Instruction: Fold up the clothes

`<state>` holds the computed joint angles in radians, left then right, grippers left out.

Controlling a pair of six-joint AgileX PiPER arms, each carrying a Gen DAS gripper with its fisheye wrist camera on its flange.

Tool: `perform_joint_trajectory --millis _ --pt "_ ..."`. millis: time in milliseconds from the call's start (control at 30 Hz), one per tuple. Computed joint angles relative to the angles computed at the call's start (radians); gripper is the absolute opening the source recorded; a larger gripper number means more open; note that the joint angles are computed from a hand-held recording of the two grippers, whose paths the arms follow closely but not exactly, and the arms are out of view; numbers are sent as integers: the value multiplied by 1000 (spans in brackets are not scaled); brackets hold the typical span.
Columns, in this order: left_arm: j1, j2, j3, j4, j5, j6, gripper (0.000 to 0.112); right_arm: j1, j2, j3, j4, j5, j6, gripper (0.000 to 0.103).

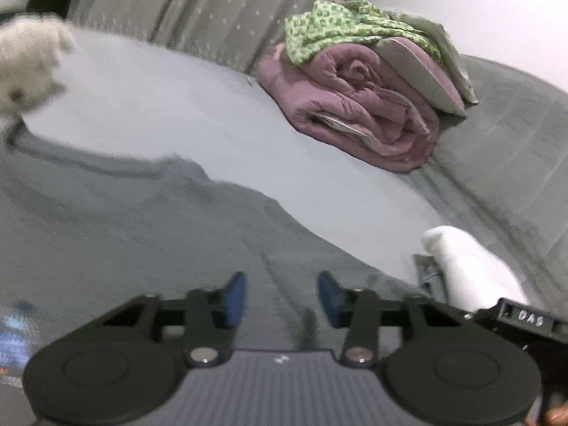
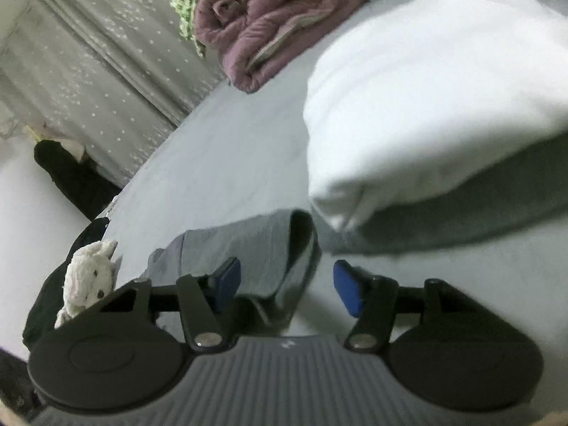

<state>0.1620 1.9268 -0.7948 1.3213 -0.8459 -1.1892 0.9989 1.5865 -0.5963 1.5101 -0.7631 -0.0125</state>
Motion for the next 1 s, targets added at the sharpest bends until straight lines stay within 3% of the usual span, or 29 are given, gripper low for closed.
perform_joint_trajectory --millis 67,167,200,267,300,400,567,733,867,1000 --pt "3 63 -29 25 -50 -48 24 -20 15 4 -40 7 22 62" --pt "24 112 -49 68 -127 -72 24 -49 59 -8 -117 6 54 60" --pt "29 122 -65 100 -145 -100 24 -51 78 -19 -130 -5 48 53" --pt "27 130 -80 133 -157 -121 24 -62 115 -40 -179 -17 53 29" --pt "26 129 -80 139 -163 -116 24 -68 129 -58 -178 -15 34 5" --pt "28 134 -90 174 -192 -132 24 -76 163 -118 -150 -22 -64 6" --pt "33 143 -108 247 -248 -180 24 -57 140 -224 6 -124 -473 6" --pt "15 148 -113 305 -281 -187 26 -118 169 -303 179 -128 -785 5" --pt "-12 143 -117 325 -257 -179 28 -139 174 -285 166 -82 -789 5" --pt "-10 152 -125 325 -264 -181 29 -127 85 -216 119 -49 -699 28"
